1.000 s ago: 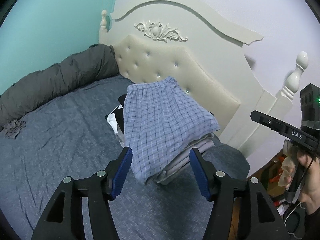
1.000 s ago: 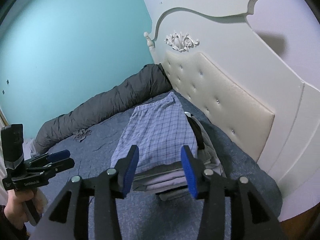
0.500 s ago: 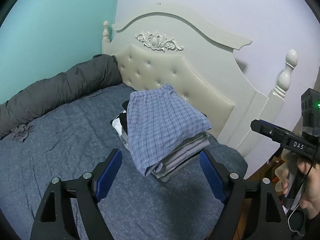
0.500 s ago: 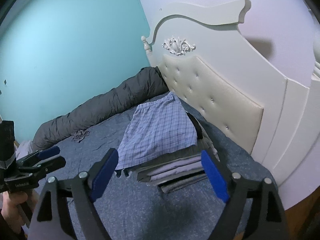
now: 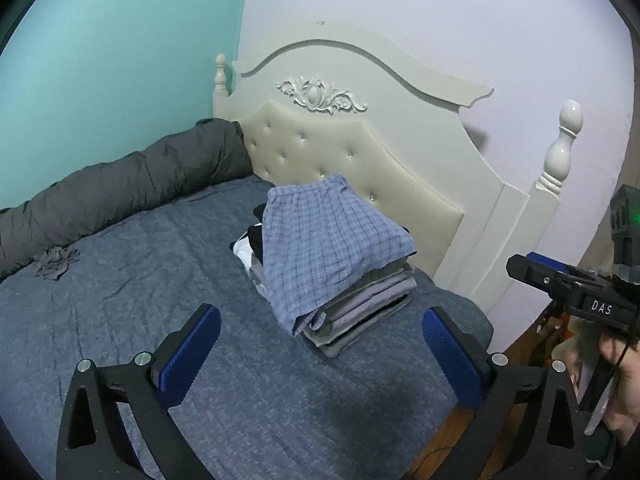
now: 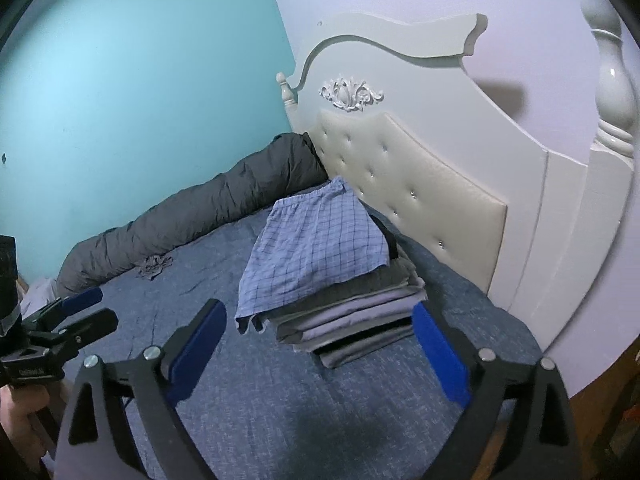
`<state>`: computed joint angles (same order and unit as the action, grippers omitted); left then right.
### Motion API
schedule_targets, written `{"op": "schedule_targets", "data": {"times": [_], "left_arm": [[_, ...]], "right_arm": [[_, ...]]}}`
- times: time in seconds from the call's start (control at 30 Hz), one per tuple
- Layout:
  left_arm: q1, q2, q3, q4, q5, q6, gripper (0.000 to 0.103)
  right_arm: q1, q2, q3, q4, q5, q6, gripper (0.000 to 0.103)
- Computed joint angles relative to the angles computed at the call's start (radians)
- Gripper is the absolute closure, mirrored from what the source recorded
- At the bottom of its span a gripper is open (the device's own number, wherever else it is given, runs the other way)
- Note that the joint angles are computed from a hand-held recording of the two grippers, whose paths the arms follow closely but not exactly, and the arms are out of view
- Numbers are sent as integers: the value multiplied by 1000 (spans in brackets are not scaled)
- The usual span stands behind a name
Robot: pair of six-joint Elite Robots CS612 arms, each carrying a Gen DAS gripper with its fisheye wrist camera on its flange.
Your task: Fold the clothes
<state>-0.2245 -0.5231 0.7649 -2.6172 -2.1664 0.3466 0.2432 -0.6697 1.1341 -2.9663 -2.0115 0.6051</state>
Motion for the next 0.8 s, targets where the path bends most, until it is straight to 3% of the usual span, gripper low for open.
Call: {"op": "schedule_targets", "data": {"times": [0.8], "left_arm": [[37, -90, 193, -117, 28, -2, 0]], "right_arm": [[90, -15, 27, 10, -161, -20, 3]]}}
